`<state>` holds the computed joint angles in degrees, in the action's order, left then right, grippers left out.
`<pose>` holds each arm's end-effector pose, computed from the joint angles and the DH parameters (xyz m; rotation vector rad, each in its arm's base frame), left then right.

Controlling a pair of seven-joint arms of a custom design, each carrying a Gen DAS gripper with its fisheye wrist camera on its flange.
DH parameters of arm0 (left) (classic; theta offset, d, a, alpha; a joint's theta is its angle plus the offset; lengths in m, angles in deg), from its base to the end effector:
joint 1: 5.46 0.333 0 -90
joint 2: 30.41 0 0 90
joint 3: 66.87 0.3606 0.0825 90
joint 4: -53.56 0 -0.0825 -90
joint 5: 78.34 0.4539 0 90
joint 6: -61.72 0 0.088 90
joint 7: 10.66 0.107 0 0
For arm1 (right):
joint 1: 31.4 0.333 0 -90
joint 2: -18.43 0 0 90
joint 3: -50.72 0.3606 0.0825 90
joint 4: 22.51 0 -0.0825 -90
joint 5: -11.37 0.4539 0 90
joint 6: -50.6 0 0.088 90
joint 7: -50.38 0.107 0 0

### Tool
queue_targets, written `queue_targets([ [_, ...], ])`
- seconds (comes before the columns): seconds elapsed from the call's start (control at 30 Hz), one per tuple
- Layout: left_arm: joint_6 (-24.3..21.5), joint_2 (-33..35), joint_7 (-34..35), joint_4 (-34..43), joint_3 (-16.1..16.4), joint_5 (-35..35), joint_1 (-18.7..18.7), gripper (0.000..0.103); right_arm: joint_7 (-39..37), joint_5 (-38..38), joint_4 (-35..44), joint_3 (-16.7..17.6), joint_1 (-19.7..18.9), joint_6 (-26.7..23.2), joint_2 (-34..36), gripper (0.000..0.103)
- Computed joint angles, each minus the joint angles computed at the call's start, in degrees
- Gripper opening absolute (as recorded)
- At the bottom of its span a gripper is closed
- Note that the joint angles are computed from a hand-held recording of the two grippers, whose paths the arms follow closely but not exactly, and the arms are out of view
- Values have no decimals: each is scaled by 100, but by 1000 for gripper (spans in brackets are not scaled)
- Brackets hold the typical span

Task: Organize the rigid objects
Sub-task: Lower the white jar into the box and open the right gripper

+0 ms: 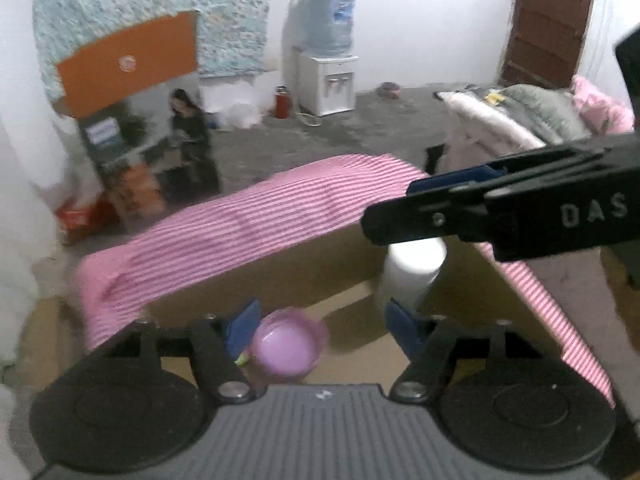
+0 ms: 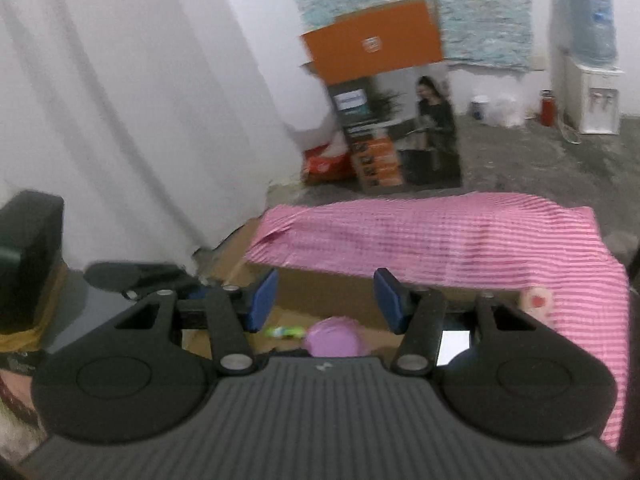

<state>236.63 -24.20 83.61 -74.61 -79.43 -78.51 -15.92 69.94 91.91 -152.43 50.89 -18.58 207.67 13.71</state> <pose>0.5895 -0.2476 0.4015 -1.3832 2.2376 -0.8113 0.5771 0.0933 0.4337 -1.7415 1.3475 -0.2166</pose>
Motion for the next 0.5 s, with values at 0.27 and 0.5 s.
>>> queue_targets([
  [0.27,750,-1366,2132,-1516,917,-3086,-857,95,1848,-1814,357,246,161,-453,579,51],
  [0.5,1925,-2005,1686,-2713,1263,-3187,-933,101,3459,-3609,1134,508,198,-547,1670,51],
])
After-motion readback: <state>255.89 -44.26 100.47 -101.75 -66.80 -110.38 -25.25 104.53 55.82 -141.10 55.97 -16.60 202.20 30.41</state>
